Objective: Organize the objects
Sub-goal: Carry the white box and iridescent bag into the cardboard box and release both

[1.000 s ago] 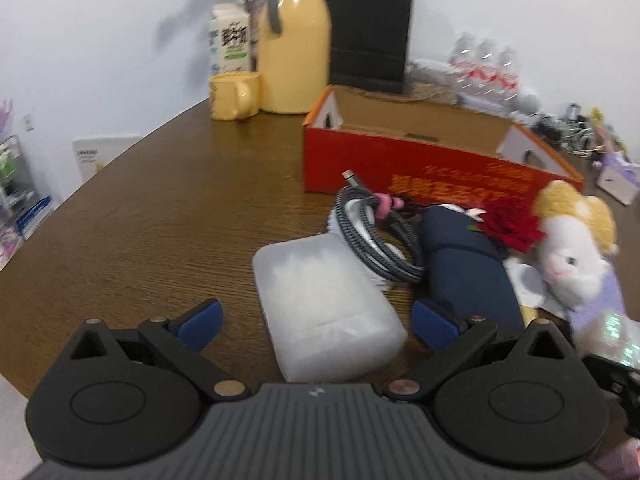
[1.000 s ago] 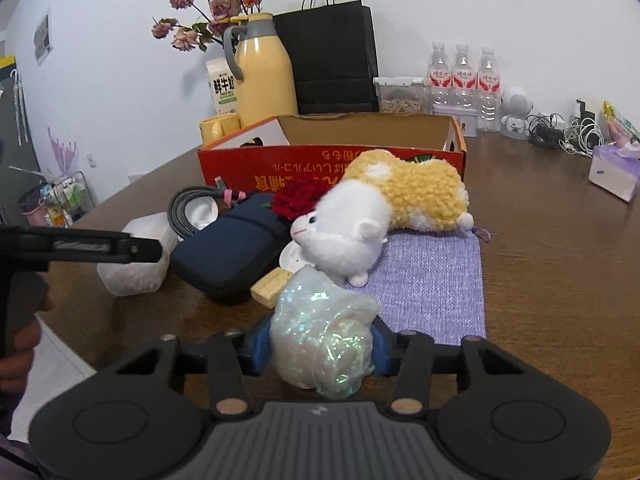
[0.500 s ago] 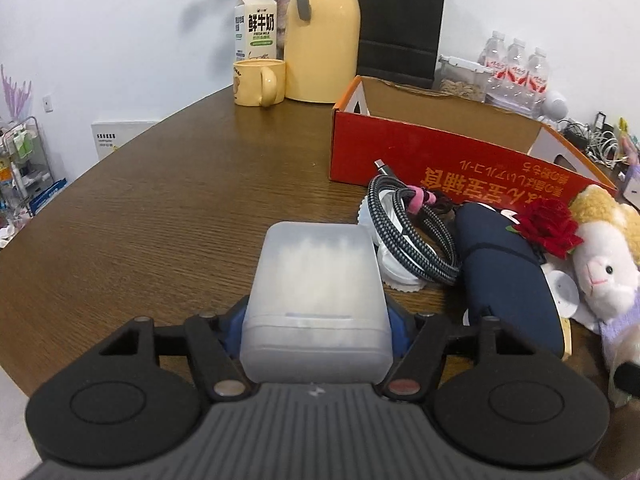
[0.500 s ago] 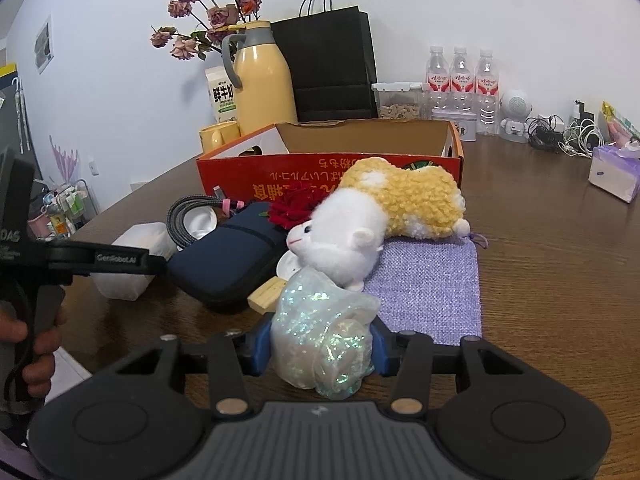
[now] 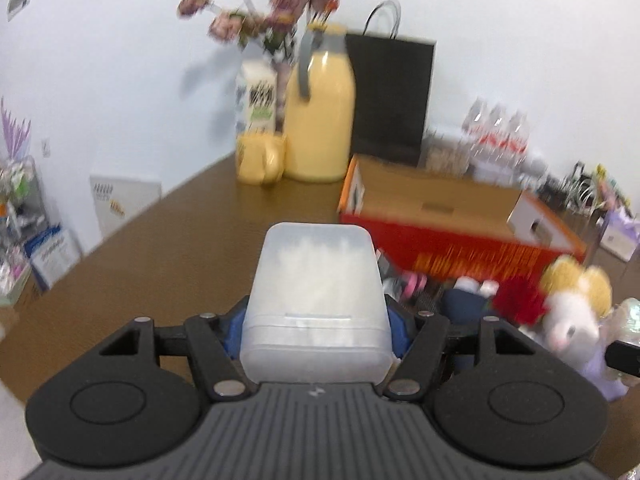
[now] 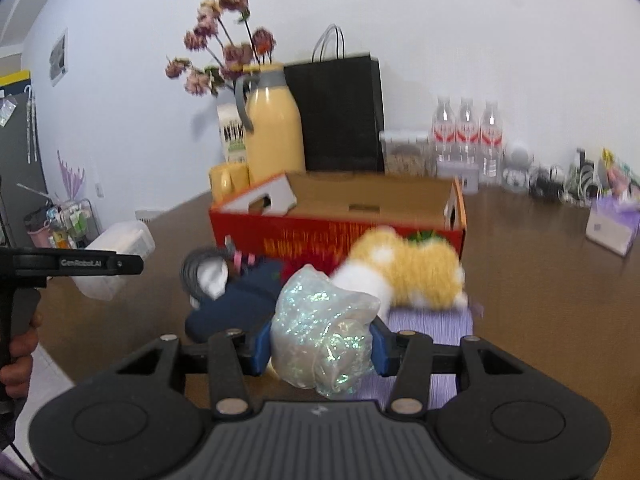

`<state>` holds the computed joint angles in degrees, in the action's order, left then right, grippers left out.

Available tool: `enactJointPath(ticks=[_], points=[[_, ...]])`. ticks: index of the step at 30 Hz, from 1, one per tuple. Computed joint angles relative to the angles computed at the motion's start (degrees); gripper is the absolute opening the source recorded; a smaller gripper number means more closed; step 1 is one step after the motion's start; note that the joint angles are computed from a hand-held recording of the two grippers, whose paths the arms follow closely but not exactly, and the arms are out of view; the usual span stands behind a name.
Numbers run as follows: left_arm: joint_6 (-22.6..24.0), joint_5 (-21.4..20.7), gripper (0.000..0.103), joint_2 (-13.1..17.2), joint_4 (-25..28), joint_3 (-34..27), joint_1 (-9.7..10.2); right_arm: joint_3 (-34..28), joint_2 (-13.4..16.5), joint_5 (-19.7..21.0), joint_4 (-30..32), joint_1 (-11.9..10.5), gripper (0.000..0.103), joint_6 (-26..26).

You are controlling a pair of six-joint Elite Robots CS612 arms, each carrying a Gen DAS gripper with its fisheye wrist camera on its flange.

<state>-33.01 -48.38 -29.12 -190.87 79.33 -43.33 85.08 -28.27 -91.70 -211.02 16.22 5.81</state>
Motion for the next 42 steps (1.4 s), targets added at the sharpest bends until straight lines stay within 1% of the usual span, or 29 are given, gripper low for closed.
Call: enactJointPath(ticks=[5,7,10,14,17,21,23,26,28,29,31,33,35,38,40,42], points=[[7.3,-1.3,0.066,1.6,-4.6,-5.4,0.53,-3.9,0.9,0.2,-0.8,-0.6,0.046,-1.7],[9.2,-2.5,0.066,2.7,-4.7,-8.7,0.96,-6.3,1.5,0.0,-0.5,-0.8,0.046,-2.4],[11.1,-4.3,0.066,4.3,-3.5,-13.7,1.59,-10.5,2.7,0.0,1.2,-1.5,0.046,-2.7],[11.4,-6.5,0.066,7.1,0.8,-21.0,2.55,-17.2,4.5,0.3,5.8,-2.4,0.046,-2.6],[9.5,-7.5,0.066,9.7,4.6,-26.9,3.39,-23.0,6.5,0.6,11.3,-3.0,0.046,-2.4],[7.3,-8.5,0.066,13.9,12.2,-36.2,4.46,-31.5,10.3,-0.5,19.3,-3.5,0.046,-1.9],[6.6,-9.1,0.066,16.1,16.6,-40.7,5.00,-35.1,12.3,-0.9,23.2,-3.8,0.046,-0.1],[5.5,-11.3,0.066,19.0,23.1,-46.4,5.89,-38.5,14.7,-2.5,26.6,-3.9,0.046,1.6],[3.8,-12.4,0.066,20.2,26.0,-48.5,6.36,-39.4,15.3,-2.3,29.1,-3.9,0.045,1.6],[3.6,-12.6,0.066,20.6,28.5,-49.4,6.48,-39.8,15.5,-2.0,29.6,-3.9,0.045,1.4],[1.9,-14.6,0.066,20.9,32.0,-50.1,6.89,-40.6,16.0,-3.1,30.2,-3.7,0.046,1.0],[0.7,-14.7,0.066,21.3,35.0,-51.2,7.05,-41.0,16.1,-3.7,31.3,-3.6,0.046,0.6],[0.5,-14.6,0.067,21.4,35.7,-51.4,7.05,-41.2,16.2,-3.7,32.3,-3.7,0.046,0.8],[0.9,-14.2,0.067,21.3,35.1,-50.9,6.85,-40.4,15.8,-3.9,32.0,-3.7,0.046,1.1],[1.2,-13.6,0.067,21.5,34.5,-51.3,6.79,-40.1,15.7,-4.1,31.5,-3.7,0.051,0.9],[1.5,-12.5,0.069,21.3,32.8,-50.7,6.61,-39.8,15.6,-4.4,30.7,-3.6,0.053,0.8]])
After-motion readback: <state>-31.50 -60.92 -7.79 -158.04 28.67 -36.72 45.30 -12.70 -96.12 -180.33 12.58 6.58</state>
